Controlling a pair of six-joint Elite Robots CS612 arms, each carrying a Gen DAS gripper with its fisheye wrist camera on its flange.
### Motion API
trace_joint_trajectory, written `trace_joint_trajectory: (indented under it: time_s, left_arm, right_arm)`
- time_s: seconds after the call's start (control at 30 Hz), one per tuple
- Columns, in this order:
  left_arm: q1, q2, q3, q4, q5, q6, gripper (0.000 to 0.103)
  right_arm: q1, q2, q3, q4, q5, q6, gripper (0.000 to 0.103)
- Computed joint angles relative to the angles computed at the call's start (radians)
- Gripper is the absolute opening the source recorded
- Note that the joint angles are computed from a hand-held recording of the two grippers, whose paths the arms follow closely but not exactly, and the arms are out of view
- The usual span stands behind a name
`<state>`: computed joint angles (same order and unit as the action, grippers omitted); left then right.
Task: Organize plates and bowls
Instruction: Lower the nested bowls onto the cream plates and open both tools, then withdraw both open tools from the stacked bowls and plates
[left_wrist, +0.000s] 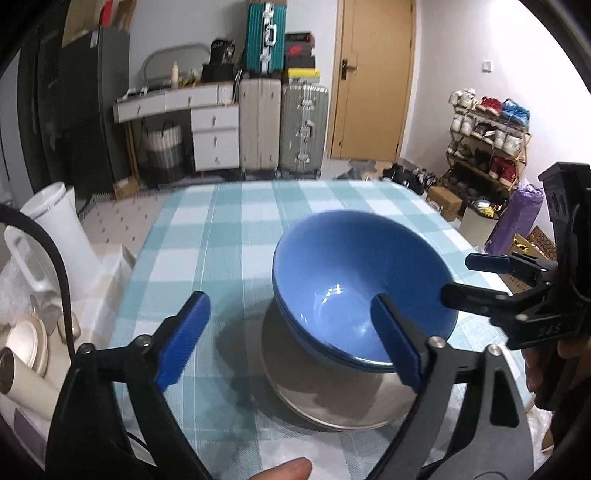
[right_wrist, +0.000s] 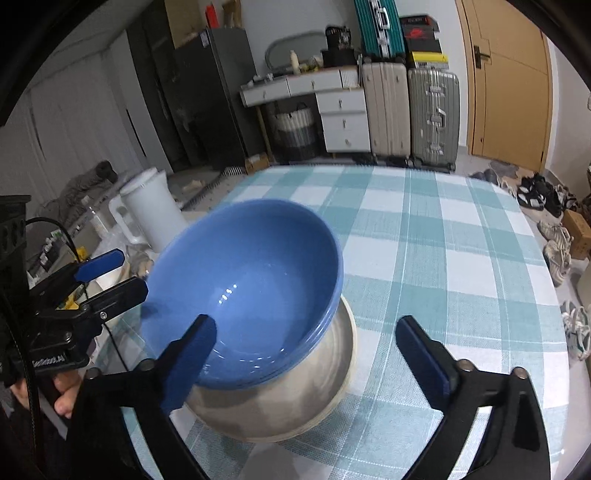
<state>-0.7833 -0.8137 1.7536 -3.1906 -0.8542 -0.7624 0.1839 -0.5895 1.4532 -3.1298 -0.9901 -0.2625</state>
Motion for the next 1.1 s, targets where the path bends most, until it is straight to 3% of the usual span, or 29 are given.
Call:
trace_joint_trajectory:
  time_s: [0.03, 0.2, 0.53, 0.67, 0.83, 1.1]
  left_arm:
    - [-0.002, 0.002, 0.006, -0.026, 0.005, 0.013, 0.102]
    - [-0.012, 0.011, 0.024, -0.092, 0.031, 0.049, 0.102]
    - [-0.016, 0.038, 0.058, -0.219, 0.067, 0.075, 0.102]
    - [-0.018, 0.06, 0.068, -0.305, 0.099, 0.127, 0.102]
    - [-0.013, 0.089, 0.082, -0.439, 0.072, 0.211, 0.102]
    - [0.006, 0.126, 0.087, -0.497, 0.077, 0.197, 0.102]
  right_arm:
    - [-0.007, 0.002, 0.007, -0.026, 0.025, 0.008, 0.102]
    - [-0.033, 0.011, 0.037, -0.127, 0.093, 0.041, 0.102]
    - [-0.068, 0.04, 0.08, -0.345, 0.148, 0.089, 0.102]
    - [-0.071, 0.056, 0.091, -0.408, 0.154, 0.055, 0.102]
    - [-0.07, 0.079, 0.097, -0.49, 0.165, 0.01, 0.103]
    - [-0.063, 0.104, 0.097, -0.544, 0.196, -0.042, 0.103]
